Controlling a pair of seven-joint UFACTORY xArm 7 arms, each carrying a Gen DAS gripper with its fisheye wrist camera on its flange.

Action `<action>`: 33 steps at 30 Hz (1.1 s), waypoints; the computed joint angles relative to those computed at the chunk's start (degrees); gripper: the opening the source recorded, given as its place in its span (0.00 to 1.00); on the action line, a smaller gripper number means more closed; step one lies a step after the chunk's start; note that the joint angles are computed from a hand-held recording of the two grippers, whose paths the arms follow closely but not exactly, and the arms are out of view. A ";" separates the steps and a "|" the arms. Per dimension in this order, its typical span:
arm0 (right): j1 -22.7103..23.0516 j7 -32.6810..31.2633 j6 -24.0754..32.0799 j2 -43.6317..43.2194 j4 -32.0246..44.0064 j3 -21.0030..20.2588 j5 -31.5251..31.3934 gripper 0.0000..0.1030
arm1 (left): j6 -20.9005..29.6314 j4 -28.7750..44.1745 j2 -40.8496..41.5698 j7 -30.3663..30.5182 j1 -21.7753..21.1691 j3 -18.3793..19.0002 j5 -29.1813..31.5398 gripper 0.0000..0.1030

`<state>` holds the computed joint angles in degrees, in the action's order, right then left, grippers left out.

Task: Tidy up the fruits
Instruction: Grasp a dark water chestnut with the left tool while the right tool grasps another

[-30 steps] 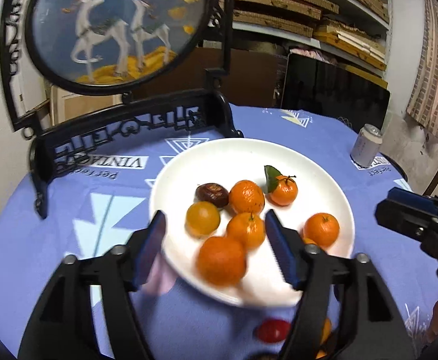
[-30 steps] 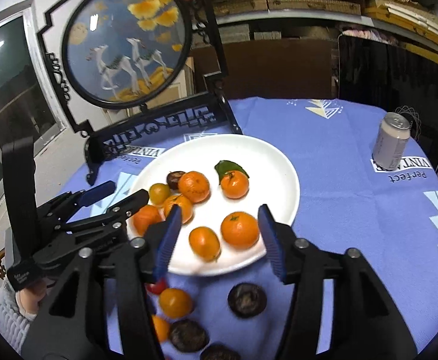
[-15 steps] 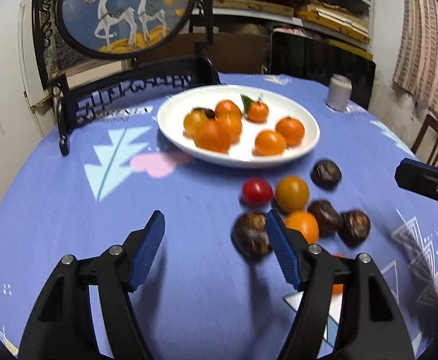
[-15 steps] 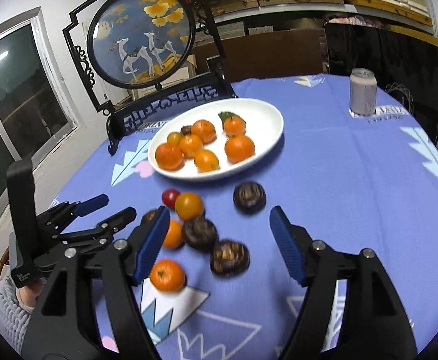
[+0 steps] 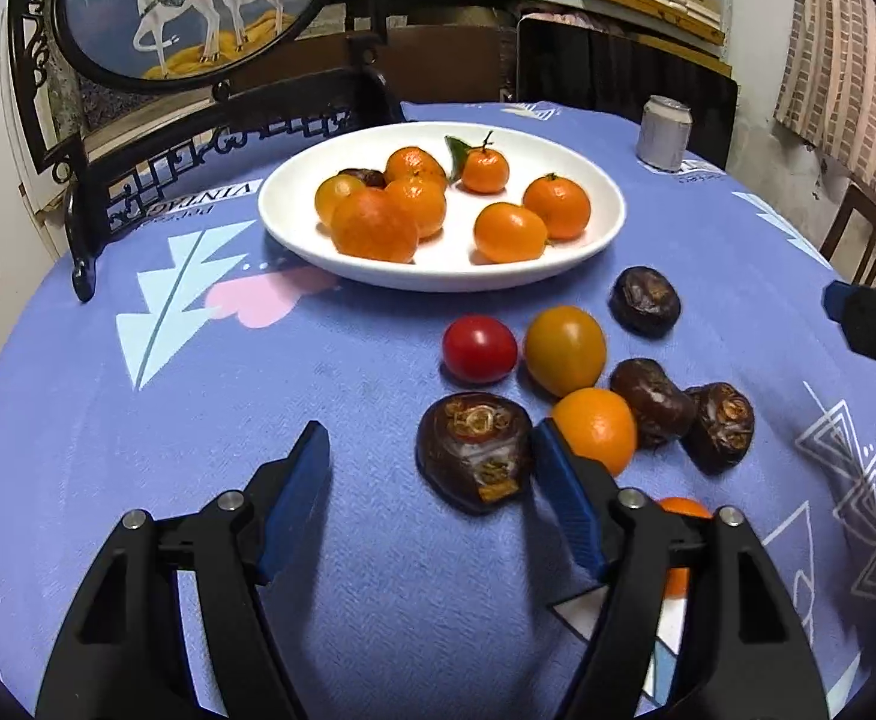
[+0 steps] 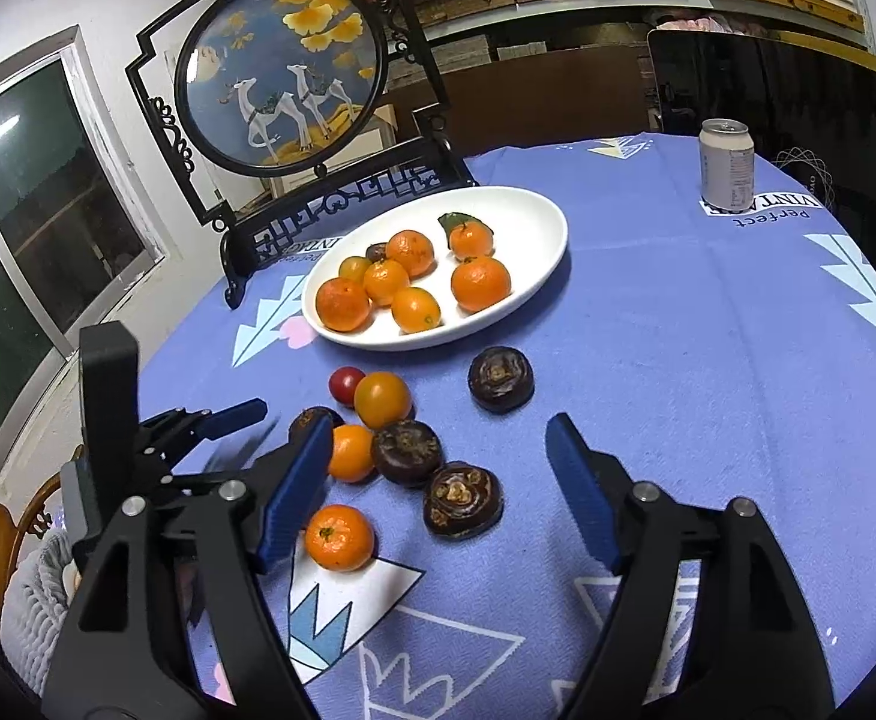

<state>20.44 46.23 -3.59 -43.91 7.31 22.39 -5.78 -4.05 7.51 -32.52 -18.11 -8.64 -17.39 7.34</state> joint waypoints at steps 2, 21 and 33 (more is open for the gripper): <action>-0.08 0.11 0.12 0.02 0.00 0.05 -0.01 0.74 | 1.65 -0.08 -2.22 -1.88 6.02 -6.18 0.75 0.87; -4.12 0.84 3.77 9.93 4.06 5.33 -2.90 0.64 | 2.12 -0.17 -1.07 -1.45 4.45 0.06 2.92 0.86; -9.83 3.98 4.85 14.47 6.80 10.69 -7.86 0.43 | 1.62 0.51 1.15 1.31 1.25 2.75 1.52 0.83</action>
